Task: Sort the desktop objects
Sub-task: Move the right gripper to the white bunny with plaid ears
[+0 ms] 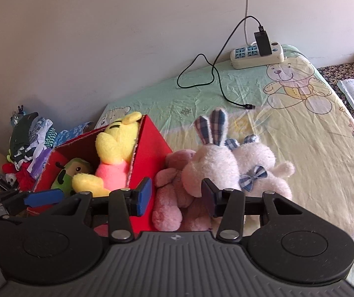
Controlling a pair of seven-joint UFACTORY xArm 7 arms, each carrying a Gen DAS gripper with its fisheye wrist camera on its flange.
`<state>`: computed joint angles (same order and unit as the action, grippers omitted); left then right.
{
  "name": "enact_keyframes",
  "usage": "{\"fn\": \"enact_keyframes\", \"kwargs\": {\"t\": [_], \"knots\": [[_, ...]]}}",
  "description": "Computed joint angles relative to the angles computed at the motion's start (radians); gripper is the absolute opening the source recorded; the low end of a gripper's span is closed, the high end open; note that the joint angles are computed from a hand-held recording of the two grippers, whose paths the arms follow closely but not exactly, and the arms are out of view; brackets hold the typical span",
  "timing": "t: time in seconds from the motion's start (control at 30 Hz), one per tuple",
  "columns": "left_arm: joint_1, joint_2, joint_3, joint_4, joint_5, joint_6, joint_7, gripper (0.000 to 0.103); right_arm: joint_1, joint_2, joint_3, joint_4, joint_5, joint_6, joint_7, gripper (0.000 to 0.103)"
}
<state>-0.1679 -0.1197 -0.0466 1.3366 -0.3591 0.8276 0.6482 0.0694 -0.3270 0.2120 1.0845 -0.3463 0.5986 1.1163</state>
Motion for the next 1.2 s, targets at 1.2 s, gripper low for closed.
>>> {"fn": "enact_keyframes", "kwargs": {"t": [1.2], "knots": [[-0.135, 0.141, -0.095, -0.117, -0.101, -0.232, -0.032, 0.091, 0.187, -0.005, -0.375, -0.166, 0.804, -0.190, -0.903, 0.055]]}}
